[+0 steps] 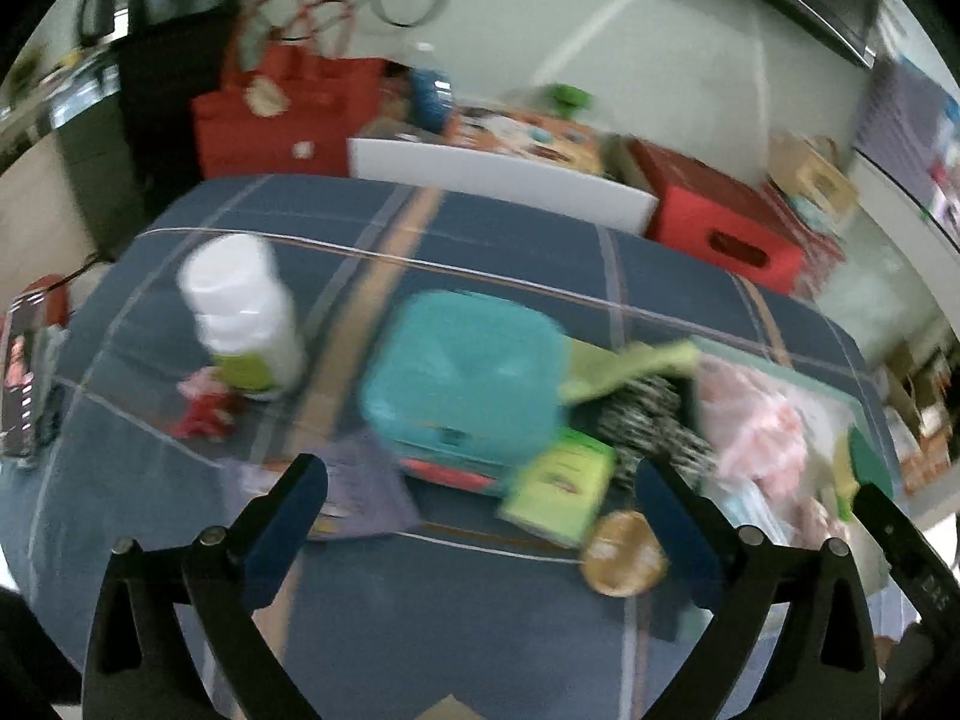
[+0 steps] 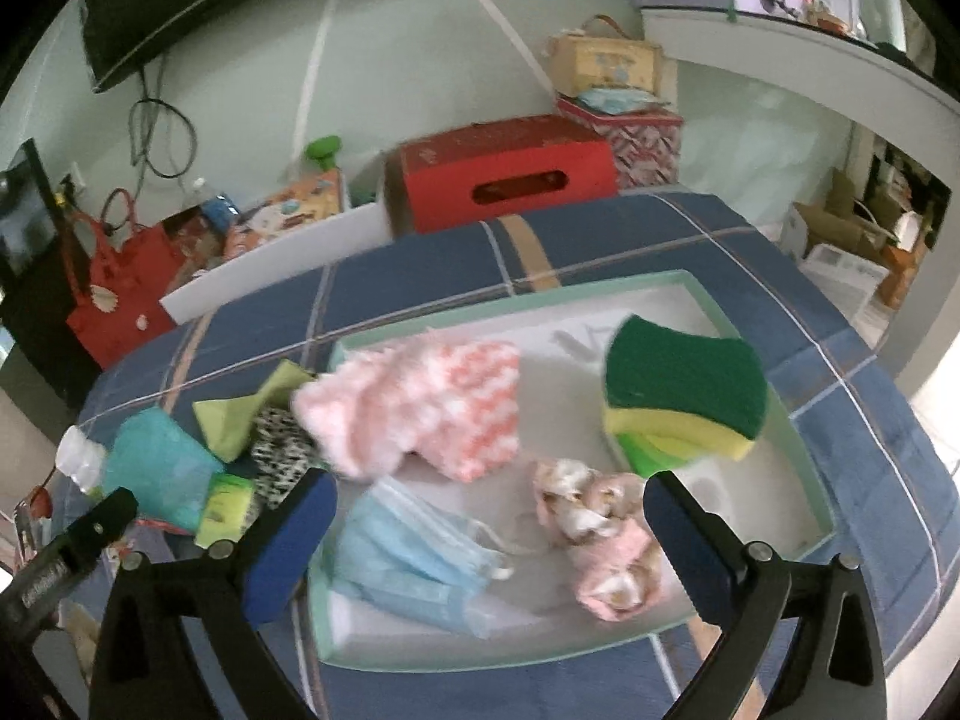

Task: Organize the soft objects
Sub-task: 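Move both open tools back from the tray over the pile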

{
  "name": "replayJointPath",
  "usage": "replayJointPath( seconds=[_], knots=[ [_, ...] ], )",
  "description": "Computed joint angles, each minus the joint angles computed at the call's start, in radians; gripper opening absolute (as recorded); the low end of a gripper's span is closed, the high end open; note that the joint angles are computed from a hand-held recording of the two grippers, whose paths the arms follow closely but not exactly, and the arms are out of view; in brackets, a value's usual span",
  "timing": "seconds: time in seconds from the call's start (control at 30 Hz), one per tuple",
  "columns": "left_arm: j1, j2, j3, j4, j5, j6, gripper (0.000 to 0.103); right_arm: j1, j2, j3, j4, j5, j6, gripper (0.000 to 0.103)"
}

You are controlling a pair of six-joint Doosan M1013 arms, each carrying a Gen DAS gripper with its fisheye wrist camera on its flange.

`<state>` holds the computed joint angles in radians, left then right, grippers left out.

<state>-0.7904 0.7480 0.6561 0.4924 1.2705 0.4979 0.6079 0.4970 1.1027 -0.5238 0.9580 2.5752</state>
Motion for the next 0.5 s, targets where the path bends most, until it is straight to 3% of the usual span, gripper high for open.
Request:
replayJointPath(
  seconds=[0.5],
  knots=[
    [0.034, -0.108, 0.211, 0.165, 0.087, -0.212, 0.102, 0.05, 0.079, -0.094, 0.028, -0.086, -0.145, 0.103]
  ],
)
